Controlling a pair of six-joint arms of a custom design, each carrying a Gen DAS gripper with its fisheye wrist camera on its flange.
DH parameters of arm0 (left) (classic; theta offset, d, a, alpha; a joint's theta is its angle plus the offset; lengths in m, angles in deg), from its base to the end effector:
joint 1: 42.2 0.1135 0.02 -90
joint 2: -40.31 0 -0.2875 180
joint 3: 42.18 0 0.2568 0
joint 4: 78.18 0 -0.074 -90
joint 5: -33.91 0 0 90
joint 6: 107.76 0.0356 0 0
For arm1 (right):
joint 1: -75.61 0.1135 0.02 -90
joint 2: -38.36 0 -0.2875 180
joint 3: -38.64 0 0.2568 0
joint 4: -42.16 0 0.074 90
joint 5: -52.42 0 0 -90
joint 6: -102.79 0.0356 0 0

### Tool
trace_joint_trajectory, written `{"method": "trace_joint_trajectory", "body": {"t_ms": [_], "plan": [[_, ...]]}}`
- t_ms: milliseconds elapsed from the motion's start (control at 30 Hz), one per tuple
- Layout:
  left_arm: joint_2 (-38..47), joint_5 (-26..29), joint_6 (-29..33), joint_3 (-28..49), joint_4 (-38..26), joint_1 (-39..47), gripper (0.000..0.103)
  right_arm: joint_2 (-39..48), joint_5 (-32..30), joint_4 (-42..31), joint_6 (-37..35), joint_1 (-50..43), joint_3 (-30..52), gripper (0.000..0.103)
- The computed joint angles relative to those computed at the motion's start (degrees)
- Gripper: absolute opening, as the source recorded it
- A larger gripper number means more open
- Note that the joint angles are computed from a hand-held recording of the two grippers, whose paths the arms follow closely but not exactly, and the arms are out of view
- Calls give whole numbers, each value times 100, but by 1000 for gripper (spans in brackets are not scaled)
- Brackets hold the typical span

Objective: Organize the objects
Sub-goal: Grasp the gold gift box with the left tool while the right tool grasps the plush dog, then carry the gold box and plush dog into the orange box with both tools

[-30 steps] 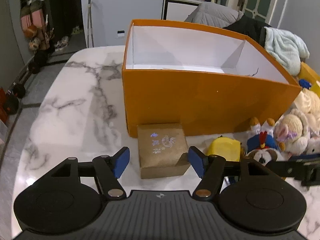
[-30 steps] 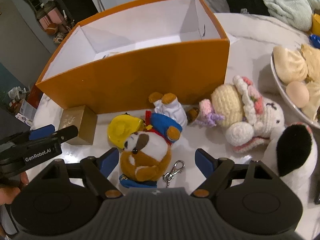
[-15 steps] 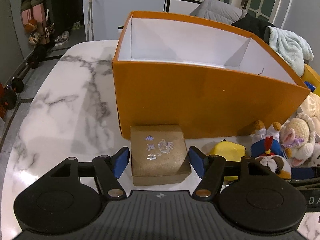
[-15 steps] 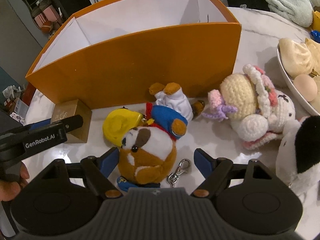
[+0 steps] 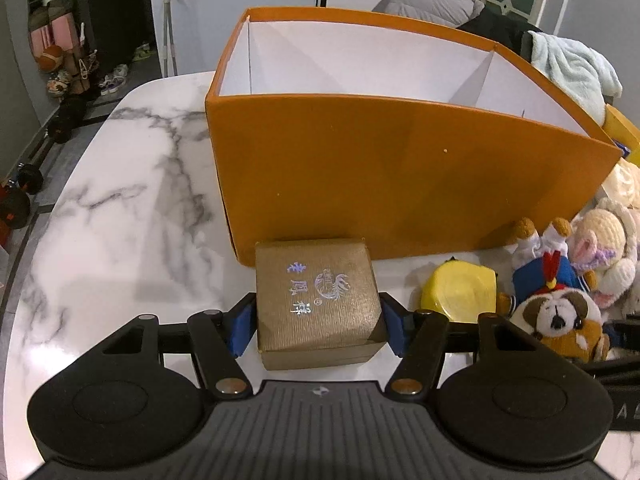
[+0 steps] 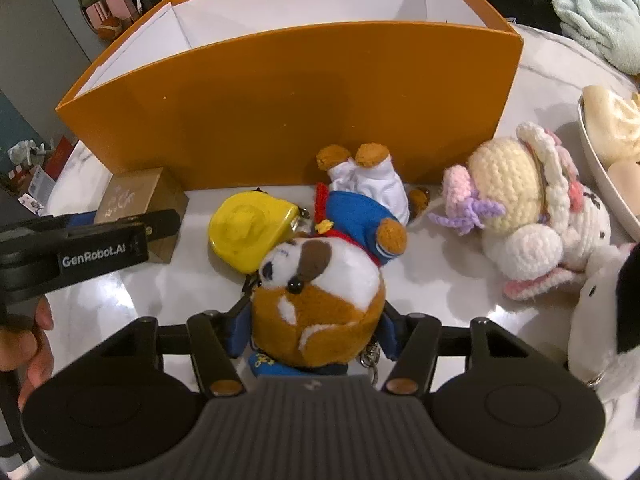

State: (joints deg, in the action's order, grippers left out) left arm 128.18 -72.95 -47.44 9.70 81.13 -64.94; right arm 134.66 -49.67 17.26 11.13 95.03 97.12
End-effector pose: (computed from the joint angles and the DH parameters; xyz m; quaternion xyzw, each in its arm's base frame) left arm 0.2590 -0.0973 0.1596 -0.0993 0.9434 0.0008 0.3165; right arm 0.2845 0.1082 0.1451 -0.2012 0.9455 0.1373 0.2159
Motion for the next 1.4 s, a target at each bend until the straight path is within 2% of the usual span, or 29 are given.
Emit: {"method": "trace_joint_trajectory", "body": {"t_ms": [600, 867, 1100, 1400], "plan": [[-1293, 271, 272, -771, -444, -290, 72, -673, -443, -855, -823, -570, -55, 58], [-2090, 57, 285, -916, -789, -581, 72, -1250, -628, -1294, -1019, -706, 50, 58], [-2669, 42, 249, -712, -1158, -623, 72, -1704, -965, -1736, -1131, -875, 290, 58], [-2651, 105, 539, -16, -1344, -407, 72, -1949, -1333, -2182, -994, -946, 1016, 58]]}}
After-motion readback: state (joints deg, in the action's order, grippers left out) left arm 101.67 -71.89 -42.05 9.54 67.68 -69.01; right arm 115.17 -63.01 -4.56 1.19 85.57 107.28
